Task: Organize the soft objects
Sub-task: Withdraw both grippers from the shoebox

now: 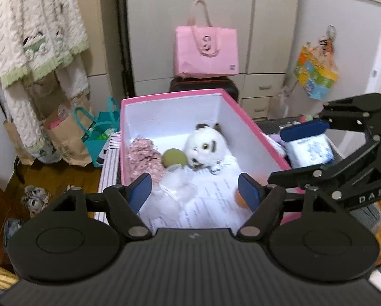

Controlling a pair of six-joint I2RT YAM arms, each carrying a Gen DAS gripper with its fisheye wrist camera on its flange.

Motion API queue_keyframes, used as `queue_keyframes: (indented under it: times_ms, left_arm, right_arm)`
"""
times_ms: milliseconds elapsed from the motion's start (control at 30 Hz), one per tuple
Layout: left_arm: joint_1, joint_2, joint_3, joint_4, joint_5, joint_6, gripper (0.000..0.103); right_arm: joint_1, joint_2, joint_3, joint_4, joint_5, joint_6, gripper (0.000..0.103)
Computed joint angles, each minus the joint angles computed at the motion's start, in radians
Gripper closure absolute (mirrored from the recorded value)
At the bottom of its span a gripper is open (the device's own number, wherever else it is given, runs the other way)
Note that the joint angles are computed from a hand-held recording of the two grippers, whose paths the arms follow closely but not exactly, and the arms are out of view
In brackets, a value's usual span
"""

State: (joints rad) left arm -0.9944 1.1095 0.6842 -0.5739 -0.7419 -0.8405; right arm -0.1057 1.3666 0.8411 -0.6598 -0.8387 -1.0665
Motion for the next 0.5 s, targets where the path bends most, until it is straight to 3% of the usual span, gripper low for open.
queue_keyframes:
  times_ms: [333,500]
  left_arm:
    - [-0.277,0.072,0.137,-0.204,-0.109,-0.159,0.018]
    - [-0.356,0.135,0.204,-0.280,-0.144,-0.246,0.015]
  right_arm:
    - [-0.182,-0.130,-0.019,-0.229,-0.035,-0.206,0.024]
    - [-0.298,-0.138,-0.004,-0.371,-0.058,-0.372,0.021]
